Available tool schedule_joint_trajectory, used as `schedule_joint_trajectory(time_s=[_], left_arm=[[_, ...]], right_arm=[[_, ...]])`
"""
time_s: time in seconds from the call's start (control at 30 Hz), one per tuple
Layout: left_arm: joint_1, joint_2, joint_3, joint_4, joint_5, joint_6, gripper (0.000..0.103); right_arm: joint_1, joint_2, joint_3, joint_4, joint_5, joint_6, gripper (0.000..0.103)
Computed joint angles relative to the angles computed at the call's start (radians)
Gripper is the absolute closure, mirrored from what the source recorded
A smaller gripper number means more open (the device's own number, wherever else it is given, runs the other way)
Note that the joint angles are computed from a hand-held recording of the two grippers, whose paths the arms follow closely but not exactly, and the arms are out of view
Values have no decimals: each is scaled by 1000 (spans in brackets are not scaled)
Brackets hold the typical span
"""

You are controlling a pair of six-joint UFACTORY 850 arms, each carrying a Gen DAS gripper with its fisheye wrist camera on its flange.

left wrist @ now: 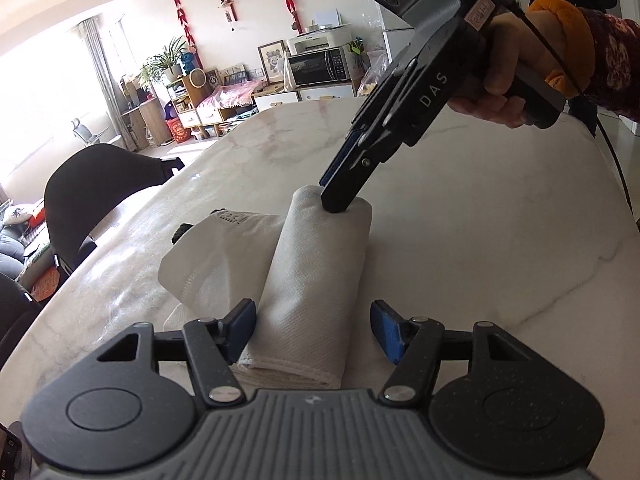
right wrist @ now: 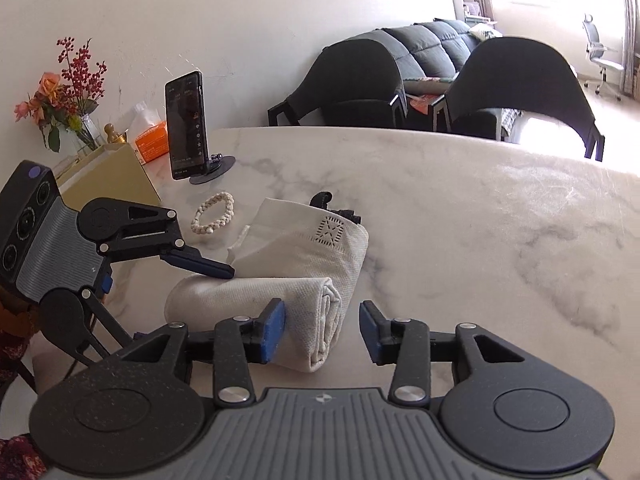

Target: Fold shopping bag

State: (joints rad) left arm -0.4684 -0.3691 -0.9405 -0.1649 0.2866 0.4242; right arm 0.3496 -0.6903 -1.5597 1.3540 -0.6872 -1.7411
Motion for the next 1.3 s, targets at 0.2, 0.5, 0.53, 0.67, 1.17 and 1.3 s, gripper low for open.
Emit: schedule_joint_trajectory(time_s=[0.2, 0.5, 0.53, 0.67, 1.17, 1.3], left_arm=[[34, 1, -8, 280, -37, -275, 40], [74, 1, -15, 648, -20, -645, 41], [75, 0, -16, 656, -20, -653, 41], [79, -1, -14, 672, -6, -675, 41], [41, -8, 9, 321, 38, -347, 41], [32, 1, 23, 270, 42, -310, 41]], right_arm=[[10, 40, 77, 117, -31, -406, 50], [37, 22, 25, -73, -41, -622, 52], [40, 11, 2, -107, -44, -611, 52], [51, -13, -45, -177, -52, -583, 51], [100, -24, -78, -362, 55, -622, 50], [114, -33, -92, -385, 83, -642, 50]])
